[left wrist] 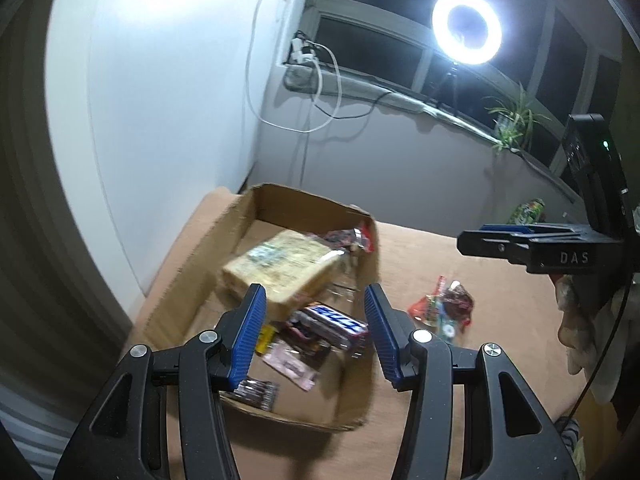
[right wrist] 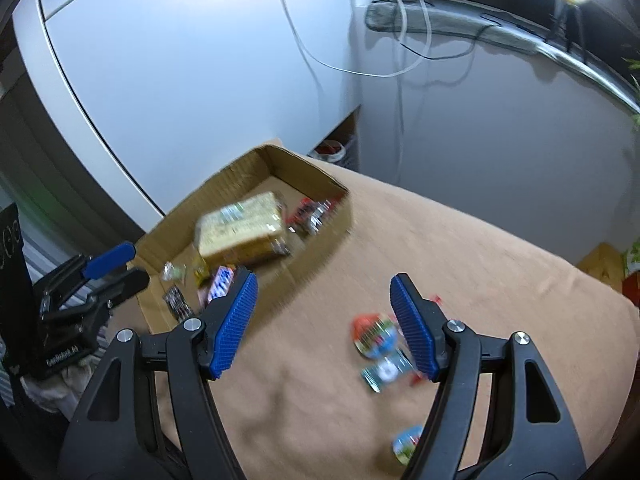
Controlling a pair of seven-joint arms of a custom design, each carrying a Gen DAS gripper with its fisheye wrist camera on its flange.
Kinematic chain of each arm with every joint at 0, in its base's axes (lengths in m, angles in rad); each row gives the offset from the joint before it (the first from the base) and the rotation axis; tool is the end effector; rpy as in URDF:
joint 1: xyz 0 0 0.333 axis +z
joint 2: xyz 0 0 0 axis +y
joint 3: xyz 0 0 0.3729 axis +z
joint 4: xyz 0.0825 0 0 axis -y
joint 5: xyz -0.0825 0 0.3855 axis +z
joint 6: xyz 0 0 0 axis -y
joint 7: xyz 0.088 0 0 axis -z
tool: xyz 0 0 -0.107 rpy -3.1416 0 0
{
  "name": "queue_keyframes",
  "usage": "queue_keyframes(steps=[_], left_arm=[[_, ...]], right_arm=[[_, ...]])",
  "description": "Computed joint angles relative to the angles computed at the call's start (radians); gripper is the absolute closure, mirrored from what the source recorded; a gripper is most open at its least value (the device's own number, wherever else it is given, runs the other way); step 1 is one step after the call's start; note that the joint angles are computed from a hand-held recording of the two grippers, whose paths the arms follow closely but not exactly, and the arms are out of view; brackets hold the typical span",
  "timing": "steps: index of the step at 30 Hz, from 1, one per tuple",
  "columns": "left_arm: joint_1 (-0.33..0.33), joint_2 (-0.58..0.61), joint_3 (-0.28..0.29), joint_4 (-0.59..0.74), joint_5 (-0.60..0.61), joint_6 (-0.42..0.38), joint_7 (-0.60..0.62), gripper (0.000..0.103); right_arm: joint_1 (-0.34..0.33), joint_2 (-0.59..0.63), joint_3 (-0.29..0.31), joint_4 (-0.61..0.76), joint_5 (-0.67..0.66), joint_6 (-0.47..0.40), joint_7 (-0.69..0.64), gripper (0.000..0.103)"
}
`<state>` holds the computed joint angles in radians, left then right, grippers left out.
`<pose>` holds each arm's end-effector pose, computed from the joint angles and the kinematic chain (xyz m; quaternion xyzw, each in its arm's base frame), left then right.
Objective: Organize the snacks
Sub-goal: 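Move both tools back toward the green pouch on the table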
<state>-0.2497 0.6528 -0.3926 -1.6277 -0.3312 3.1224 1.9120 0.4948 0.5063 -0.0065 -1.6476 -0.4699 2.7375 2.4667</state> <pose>0.6746 -0.3765 0.4019 -0.4706 0.7664 -0.4230 0.1105 0.6539 0.3683 0.4314 -0.6615 0.6794 -0.1760 0.2643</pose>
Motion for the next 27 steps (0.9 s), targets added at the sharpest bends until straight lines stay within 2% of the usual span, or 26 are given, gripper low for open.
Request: queue_keyframes(steps=[6,14,20,27], left_arm=[[0.007,0.001,-0.050,-0.013,0.000,-0.003,0.026,0.053],[-0.009,0.023,-0.095,-0.001,-0.012,-0.038,0.064,0.053],[-0.073,0.053,-0.065,0.044,-0.017,-0.089,0.060,0.053],[-0.147,0.088,-0.011,0.105,-0.001,-0.141,0.042,0.053]], right_arm=[[0.021,-0.119,-0.047,-0.201,-0.080,0.053,0.136,0.031],[-0.017,-0.200,-0.025,-0.375,-0.170,0.069,0.240,0.031],[-0.038,-0.214,-0.012,-0.449,-0.188,0.108,0.280,0.031],[-0.045,-0.194,-0.001,-0.485,-0.175,0.148,0.265,0.031]])
